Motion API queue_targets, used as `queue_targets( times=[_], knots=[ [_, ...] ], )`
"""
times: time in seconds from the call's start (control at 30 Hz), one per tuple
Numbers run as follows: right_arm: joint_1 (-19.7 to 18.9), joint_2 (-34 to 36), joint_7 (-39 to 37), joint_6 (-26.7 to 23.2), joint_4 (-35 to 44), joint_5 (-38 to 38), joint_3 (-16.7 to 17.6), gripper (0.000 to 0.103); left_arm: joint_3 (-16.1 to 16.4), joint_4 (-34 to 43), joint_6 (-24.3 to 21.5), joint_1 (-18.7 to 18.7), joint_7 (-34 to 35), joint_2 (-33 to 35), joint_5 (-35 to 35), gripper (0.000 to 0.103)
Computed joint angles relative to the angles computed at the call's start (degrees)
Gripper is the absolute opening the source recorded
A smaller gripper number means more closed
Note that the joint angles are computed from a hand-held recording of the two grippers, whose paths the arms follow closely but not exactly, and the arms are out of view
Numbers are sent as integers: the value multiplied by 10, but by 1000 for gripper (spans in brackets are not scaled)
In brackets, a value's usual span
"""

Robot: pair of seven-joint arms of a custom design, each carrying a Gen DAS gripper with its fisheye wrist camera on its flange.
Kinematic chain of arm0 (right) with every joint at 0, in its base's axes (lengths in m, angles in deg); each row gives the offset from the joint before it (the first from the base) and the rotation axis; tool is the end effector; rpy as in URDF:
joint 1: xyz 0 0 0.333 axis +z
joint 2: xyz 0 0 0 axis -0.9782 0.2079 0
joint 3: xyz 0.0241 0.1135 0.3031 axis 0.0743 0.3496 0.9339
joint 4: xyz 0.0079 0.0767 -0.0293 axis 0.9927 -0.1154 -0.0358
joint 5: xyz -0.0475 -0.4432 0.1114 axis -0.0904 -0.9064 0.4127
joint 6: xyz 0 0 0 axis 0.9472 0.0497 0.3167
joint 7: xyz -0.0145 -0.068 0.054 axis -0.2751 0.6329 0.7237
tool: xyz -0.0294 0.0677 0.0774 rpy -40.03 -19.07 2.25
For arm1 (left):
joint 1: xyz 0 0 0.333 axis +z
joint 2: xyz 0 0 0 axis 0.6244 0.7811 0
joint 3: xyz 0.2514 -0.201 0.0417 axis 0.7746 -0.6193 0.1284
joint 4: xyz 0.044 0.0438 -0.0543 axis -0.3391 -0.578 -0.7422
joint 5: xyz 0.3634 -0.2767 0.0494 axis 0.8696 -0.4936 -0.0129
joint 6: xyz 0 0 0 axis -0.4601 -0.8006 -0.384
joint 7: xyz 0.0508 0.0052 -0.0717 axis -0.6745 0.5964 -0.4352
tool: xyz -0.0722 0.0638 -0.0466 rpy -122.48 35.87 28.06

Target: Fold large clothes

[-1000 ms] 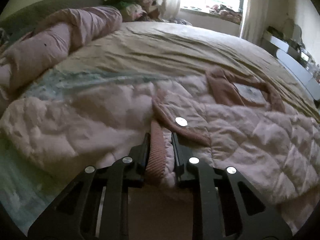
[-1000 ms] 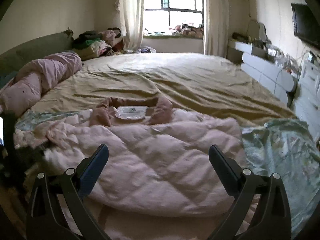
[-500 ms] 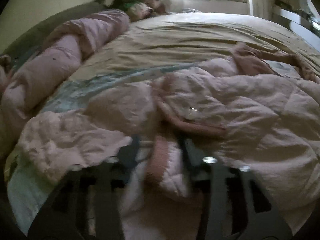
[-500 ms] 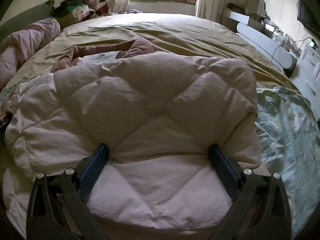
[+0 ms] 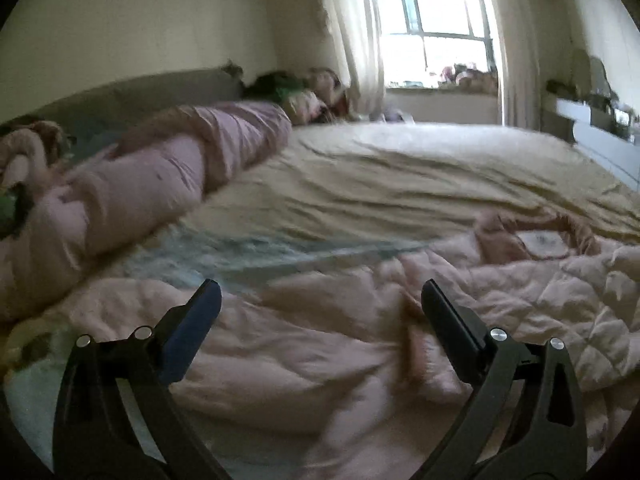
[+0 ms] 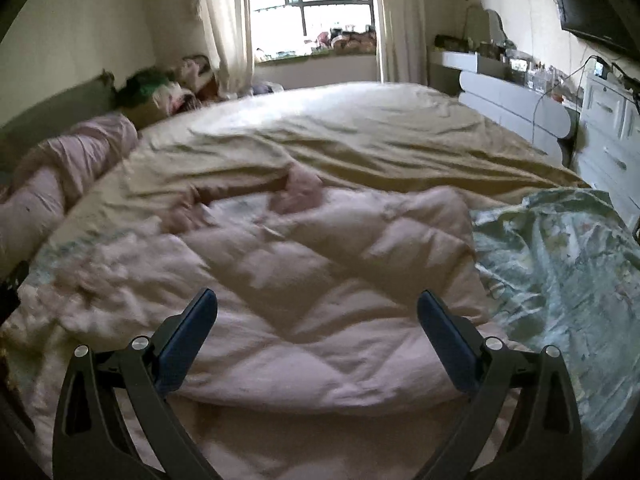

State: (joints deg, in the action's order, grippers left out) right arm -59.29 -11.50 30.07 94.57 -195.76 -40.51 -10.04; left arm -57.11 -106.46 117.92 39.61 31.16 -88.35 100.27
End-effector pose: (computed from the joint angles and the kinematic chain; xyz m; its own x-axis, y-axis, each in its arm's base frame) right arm 0.6793 0.1990 0.4937 0.0864 -0.9899 -0.1123 -0.6255 0.0338 -0.7795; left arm 0.6189 -0.1006 0.5135 0.4228 -0.8963 -0.1337 -0.4609 -0.0856 -0.8833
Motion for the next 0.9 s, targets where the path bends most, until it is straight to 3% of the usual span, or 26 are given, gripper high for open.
queue_targets(
  times=[0.17,0.27,0.43,0.7,0.9],
  knots=[
    [34,-10,77,-2,-4,-61,-6,99,9,-75,-14,28,-15,-85,-13,94],
    [37,-2,54,-4,1,-50,20,99,20,-120,-22,55,-6,-126,-58,94],
    [67,10,45,-14,18,-77,27,99,42,-173,8,116,-1,-169,-104,94],
    [102,24,85,-31,51,-127,15,99,56,-186,87,180,49,-161,-157,94],
    [113,29,108,-40,66,-165,13,99,78,-185,139,187,145,-123,-263,94]
  ],
)
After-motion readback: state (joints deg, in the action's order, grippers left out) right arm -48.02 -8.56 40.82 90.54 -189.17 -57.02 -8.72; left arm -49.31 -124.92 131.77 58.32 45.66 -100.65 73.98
